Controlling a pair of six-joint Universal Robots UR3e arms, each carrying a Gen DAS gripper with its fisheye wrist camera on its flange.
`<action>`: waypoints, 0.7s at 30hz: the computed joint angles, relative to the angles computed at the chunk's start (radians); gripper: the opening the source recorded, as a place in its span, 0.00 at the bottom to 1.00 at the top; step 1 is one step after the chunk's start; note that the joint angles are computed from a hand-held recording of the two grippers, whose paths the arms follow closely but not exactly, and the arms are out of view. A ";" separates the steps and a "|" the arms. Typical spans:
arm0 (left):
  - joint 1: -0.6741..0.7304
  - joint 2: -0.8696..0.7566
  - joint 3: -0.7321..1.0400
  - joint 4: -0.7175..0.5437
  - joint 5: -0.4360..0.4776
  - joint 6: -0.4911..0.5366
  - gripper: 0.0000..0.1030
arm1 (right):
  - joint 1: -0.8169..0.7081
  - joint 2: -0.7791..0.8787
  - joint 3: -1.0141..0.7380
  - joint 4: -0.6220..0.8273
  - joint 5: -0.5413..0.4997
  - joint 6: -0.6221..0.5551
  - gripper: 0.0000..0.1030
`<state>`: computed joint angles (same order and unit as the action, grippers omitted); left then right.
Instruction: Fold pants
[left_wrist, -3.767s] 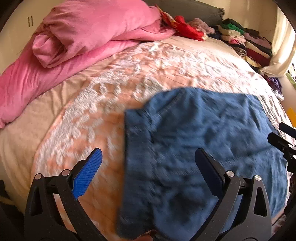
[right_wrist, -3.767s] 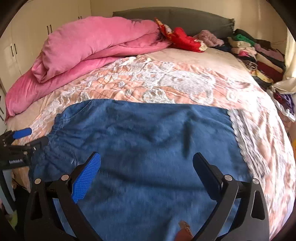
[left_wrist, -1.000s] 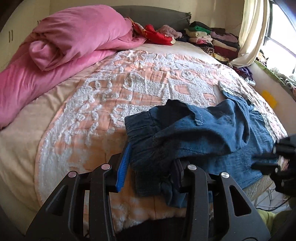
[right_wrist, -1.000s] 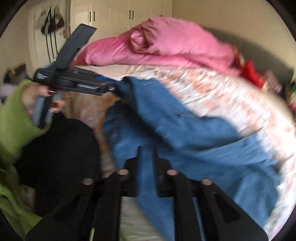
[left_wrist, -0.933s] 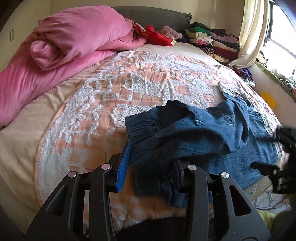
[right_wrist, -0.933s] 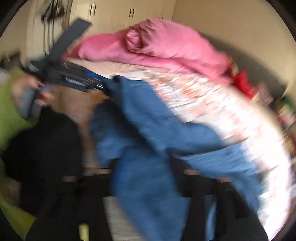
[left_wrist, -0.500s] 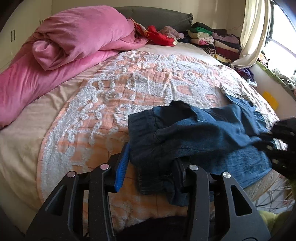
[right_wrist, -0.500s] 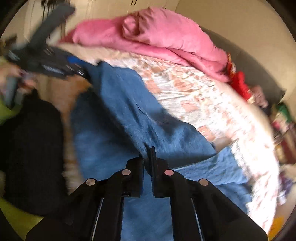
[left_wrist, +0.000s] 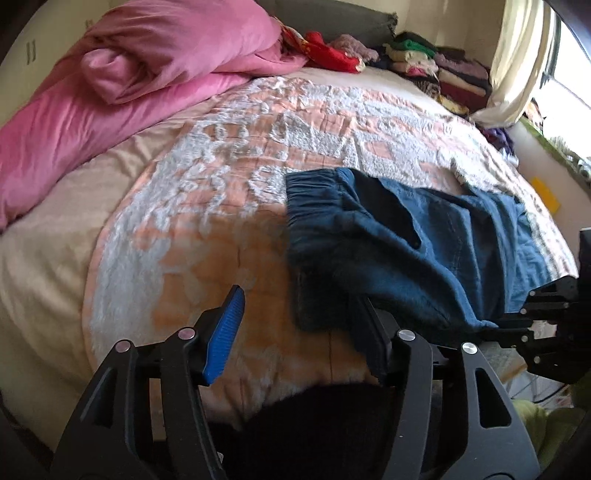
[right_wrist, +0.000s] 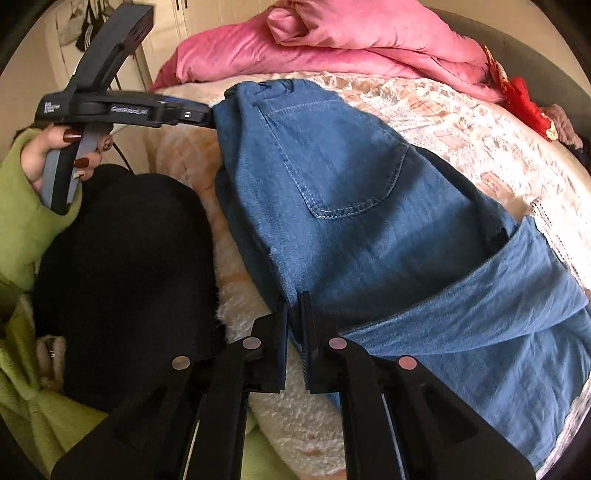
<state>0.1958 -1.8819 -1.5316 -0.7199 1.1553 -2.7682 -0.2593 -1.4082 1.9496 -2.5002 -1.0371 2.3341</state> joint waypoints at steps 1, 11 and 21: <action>0.013 0.025 -0.021 0.007 -0.017 -0.009 0.49 | -0.015 -0.014 0.014 0.010 0.012 -0.011 0.06; -0.156 -0.093 0.170 -0.050 0.046 -0.028 0.49 | -0.060 -0.099 0.081 0.106 0.060 -0.067 0.17; -0.179 -0.123 0.099 -0.007 0.132 -0.010 0.49 | -0.116 -0.105 0.059 -0.048 0.162 0.144 0.45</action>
<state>0.0164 -2.0049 -1.4325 -0.7270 1.2870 -2.7782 -0.3755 -1.5133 2.0089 -2.5479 -0.8751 2.4782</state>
